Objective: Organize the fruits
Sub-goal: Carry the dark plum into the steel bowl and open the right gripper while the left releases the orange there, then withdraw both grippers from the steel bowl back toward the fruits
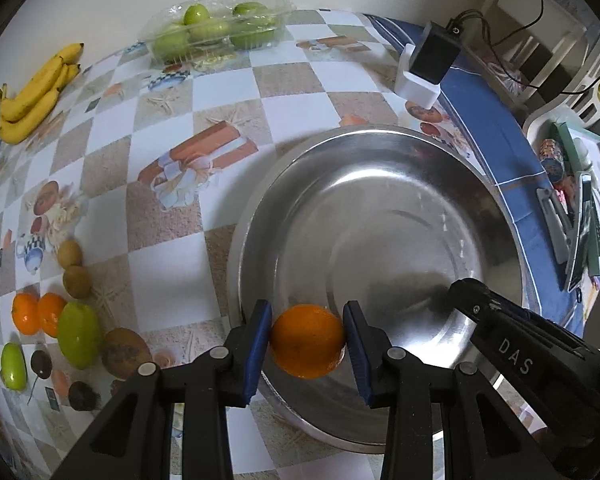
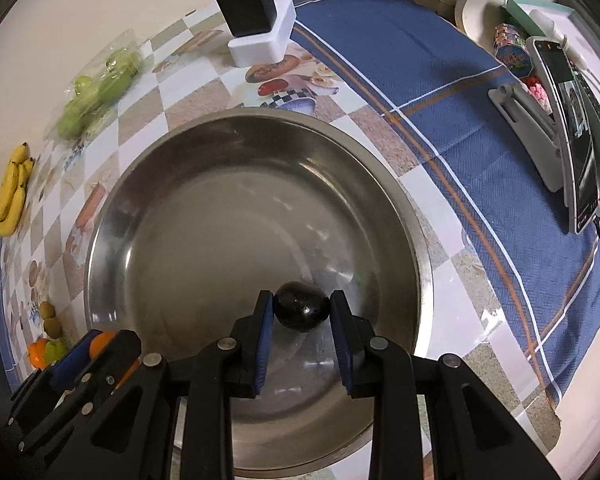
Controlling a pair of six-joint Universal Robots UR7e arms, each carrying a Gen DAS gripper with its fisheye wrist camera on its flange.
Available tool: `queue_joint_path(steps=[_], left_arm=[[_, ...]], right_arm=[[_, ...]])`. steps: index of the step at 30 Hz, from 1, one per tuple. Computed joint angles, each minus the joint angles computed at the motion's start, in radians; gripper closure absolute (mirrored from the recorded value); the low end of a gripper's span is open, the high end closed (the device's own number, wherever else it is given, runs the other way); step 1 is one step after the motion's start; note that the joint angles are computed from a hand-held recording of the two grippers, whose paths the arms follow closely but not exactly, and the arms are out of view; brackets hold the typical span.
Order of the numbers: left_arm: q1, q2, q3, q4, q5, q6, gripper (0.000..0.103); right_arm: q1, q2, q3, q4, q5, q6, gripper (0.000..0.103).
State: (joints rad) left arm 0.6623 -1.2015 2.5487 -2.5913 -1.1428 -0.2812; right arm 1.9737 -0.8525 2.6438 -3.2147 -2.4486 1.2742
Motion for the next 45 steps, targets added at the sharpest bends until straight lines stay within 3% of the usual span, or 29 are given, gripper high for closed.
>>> queue_joint_path(steps=[5,8,15,27,31,39,43,45], left_arm=[[-0.01,-0.002,0.007,-0.005,0.003,0.003,0.06],[-0.014,-0.013,0.01,-0.004,-0.004,0.006,0.047],[-0.022,-0.046,0.009,0.013,-0.014,0.003,0.045],[-0.009,-0.107,-0.004,0.082,0.016,-0.035,0.039],[-0.004,-0.103,-0.009,0.114,0.074,-0.072,0.024],[0.019,-0.108,-0.007,0.145,0.166,-0.138,0.001],[0.019,-0.107,-0.003,0.145,0.206,-0.153,0.0],[0.022,-0.105,-0.003,0.15,0.223,-0.162,0.0]], right_arm=[[0.002,0.0,-0.005,0.006,-0.001,-0.006,0.073],[0.002,-0.004,-0.01,0.018,-0.008,-0.003,0.073],[0.029,-0.029,-0.015,0.066,-0.021,0.02,0.066],[0.082,-0.075,-0.041,0.165,-0.045,0.034,0.066],[0.069,-0.06,-0.044,0.14,-0.034,0.005,0.038],[0.073,-0.038,-0.06,0.17,-0.038,-0.004,0.03],[0.069,-0.027,-0.064,0.168,-0.04,-0.011,0.019],[0.071,-0.024,-0.063,0.162,-0.042,-0.015,0.019]])
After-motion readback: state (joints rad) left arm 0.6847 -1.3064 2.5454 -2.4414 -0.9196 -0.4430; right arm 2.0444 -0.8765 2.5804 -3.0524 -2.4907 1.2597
